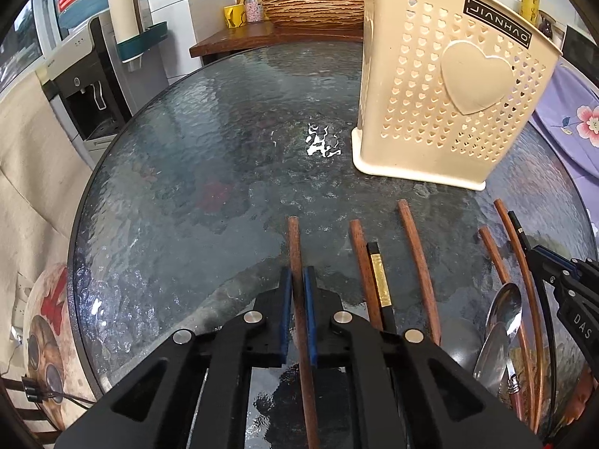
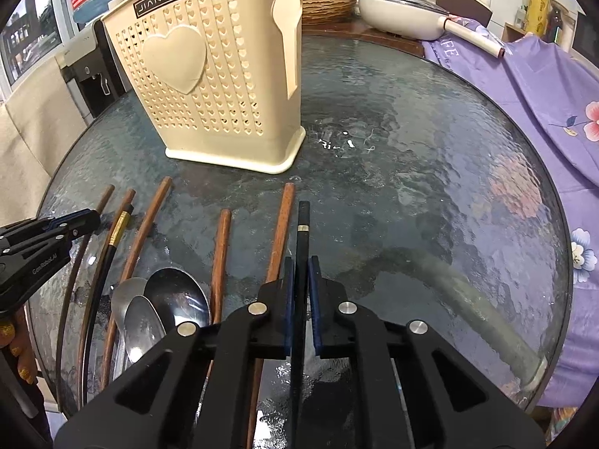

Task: Organize utensils
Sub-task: 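Grasp a brown chopstick with the left tool while the right tool grasps the black chopstick, then lift both held chopsticks and carry them over the cream utensil holder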

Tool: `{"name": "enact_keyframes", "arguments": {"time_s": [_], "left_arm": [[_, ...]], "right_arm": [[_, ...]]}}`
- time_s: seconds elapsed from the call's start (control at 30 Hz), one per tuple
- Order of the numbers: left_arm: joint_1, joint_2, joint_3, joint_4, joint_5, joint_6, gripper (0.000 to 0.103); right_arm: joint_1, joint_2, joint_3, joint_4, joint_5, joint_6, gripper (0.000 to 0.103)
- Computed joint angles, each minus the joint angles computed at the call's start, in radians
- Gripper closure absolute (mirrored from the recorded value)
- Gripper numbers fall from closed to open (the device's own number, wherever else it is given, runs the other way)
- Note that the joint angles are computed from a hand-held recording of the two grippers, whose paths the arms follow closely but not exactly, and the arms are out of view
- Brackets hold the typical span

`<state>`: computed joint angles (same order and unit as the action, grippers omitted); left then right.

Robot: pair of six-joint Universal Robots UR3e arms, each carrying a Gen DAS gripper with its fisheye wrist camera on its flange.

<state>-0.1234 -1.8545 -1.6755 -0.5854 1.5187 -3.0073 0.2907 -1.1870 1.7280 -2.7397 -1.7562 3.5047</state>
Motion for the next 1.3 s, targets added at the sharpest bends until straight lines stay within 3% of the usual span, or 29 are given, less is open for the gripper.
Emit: {"name": "enact_keyframes", "arguments": {"time_s": [0.67, 1.3], "left_arm": [[0.066, -0.012, 0.042, -0.001, -0.096, 0.012, 0.097], [0.113, 0.171, 0.018, 0.041, -0.261, -0.009, 0.097]], "right_arm": [[-0.036, -0.065, 0.098, -0.161, 0.066, -0.05, 0.095], [-0.053, -0.345, 0.239, -0.296, 0.114, -0.103, 0.095]]}}
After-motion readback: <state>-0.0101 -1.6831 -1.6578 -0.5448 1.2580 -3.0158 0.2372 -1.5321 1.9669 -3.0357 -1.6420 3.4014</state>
